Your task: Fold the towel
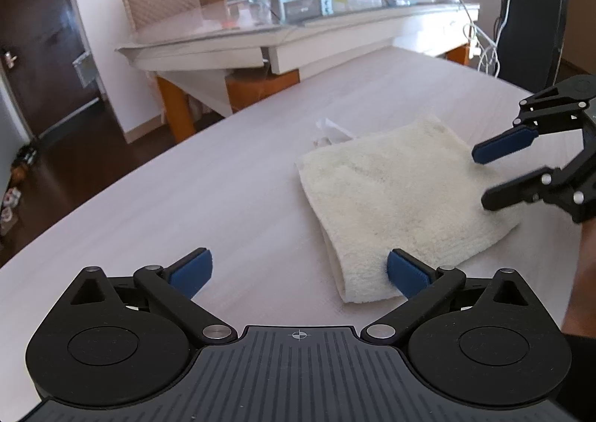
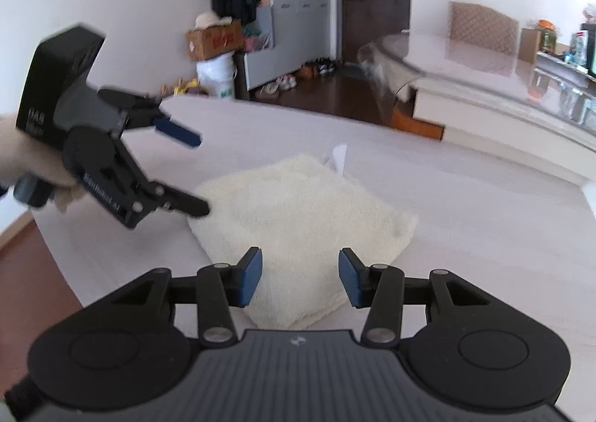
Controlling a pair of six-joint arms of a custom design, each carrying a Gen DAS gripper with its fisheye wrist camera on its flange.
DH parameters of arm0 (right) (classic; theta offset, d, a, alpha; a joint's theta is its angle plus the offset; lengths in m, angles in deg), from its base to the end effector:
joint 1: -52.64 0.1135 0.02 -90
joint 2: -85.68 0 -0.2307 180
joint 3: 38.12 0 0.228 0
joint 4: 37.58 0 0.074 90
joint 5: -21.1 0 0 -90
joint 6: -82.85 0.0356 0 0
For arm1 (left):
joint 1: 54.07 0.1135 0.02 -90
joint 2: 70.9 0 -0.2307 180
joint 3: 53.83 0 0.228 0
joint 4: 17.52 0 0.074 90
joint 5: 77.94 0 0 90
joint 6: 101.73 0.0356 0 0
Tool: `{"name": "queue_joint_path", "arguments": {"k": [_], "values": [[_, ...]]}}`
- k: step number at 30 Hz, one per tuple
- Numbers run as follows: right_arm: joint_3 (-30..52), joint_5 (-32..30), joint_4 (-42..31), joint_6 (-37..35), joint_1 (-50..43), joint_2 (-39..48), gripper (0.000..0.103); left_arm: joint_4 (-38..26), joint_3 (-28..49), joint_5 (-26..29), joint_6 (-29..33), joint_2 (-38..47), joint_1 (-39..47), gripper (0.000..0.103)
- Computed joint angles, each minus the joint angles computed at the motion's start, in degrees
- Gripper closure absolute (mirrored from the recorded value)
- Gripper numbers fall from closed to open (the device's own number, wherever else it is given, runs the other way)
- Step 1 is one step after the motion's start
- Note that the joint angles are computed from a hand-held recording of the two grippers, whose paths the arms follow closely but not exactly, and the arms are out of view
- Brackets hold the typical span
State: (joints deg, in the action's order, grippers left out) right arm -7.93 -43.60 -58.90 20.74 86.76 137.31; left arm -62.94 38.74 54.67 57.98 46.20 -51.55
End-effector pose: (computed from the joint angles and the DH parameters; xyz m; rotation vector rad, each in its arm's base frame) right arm 0.1468 0.0811 0.1389 0.0970 2.2306 0.0731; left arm 0.3676 -0.0079 0.1301 1.4571 1.8962 -0.5030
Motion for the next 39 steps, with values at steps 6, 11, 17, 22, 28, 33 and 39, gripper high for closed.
{"name": "queue_joint_path", "arguments": {"k": [6, 11, 17, 22, 28, 33, 39], "values": [[1.05, 5.51, -7.29, 3.79, 5.85, 0.09, 0.055, 3.47, -1.50, -1.53, -1.11, -0.13, 0.68, 0.001], [-0.77, 5.76, -6.21, 5.29, 6.32, -0.56, 0.055, 3.79, -2.38, -2.09, -0.59, -0.30, 0.65, 0.001], [-0.98, 8.22, -10.16, 4.99, 2.58, -6.87, 0.055, 4.69, -2.59, 0.25, -3.41, -2.15, 0.52, 0.001], [-1.14, 7.23, -6.56, 0.30, -4.08, -2.88, 0.055, 8.49, -4.45, -1.41, -4.64, -2.03, -1.77, 0.001], [-2.29, 1.16, 3.91, -7.88, -10.73, 4.71, 0.055, 9.24, -5.53, -1.80, -4.85, -1.32, -1.94, 0.001], [-3.10, -4.08, 10.82, -13.88, -16.68, 8.10, 0.054, 9.88, -9.06, -1.48, -4.81, -3.61, -0.97, 0.001], [-0.09, -11.75, 19.17, -23.46, -24.26, 17.20, 0.052, 12.58, -14.05, -1.89, -8.60, -6.72, -0.87, 0.001]]}}
